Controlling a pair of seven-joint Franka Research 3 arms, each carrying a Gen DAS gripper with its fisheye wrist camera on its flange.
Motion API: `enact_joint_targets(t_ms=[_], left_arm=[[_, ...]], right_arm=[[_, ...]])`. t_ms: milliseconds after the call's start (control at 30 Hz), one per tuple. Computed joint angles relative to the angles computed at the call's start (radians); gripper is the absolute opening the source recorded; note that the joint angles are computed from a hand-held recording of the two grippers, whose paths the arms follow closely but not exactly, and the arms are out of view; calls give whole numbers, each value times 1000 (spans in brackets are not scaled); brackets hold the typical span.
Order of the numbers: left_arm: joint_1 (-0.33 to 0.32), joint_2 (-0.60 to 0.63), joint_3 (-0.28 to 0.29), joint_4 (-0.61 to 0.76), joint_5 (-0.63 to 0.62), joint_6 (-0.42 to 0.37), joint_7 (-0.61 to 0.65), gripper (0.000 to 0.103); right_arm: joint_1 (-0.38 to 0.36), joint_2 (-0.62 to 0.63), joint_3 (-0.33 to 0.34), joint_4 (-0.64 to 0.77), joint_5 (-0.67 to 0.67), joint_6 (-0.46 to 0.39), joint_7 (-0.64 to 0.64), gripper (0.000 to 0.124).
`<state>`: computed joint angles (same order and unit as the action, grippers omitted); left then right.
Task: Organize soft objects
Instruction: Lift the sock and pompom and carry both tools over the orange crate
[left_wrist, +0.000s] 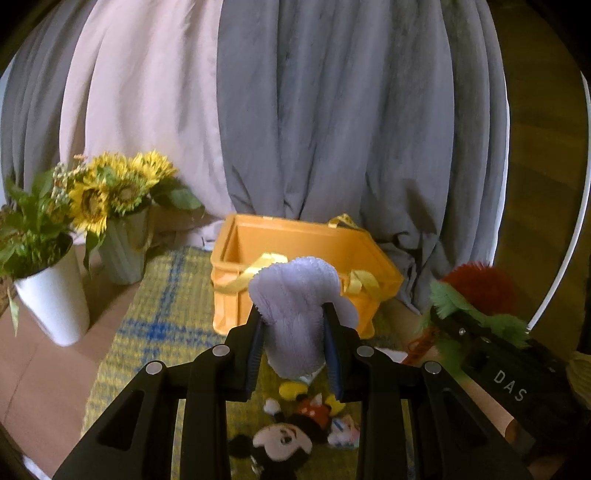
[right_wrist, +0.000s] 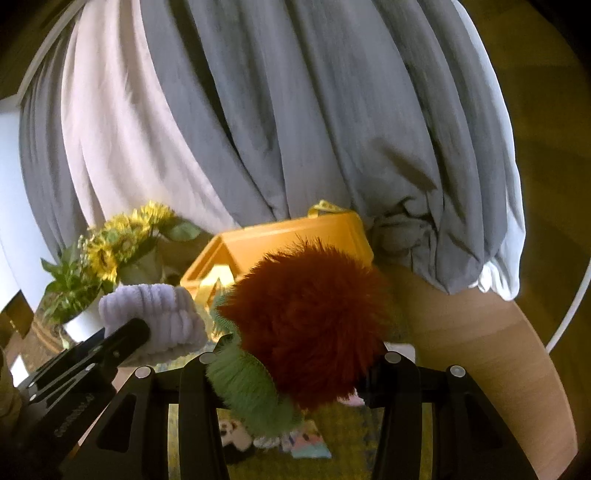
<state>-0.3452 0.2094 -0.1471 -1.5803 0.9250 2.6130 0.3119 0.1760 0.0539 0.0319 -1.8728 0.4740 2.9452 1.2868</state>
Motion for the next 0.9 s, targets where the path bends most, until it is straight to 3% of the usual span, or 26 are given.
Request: enact_joint_targets(t_ms=[267, 533, 900], left_arm=[[-4, 91, 35, 139, 12, 36, 41, 29], [-6, 224, 67, 322, -89, 37, 195, 29], [-14, 422, 123, 583, -230, -1, 372, 29]], right_arm=[[1, 100, 0, 142, -41, 11, 37, 47], [-1, 211, -3, 295, -98, 14, 74, 47], [8, 444, -25, 620, -192, -94, 143, 47]])
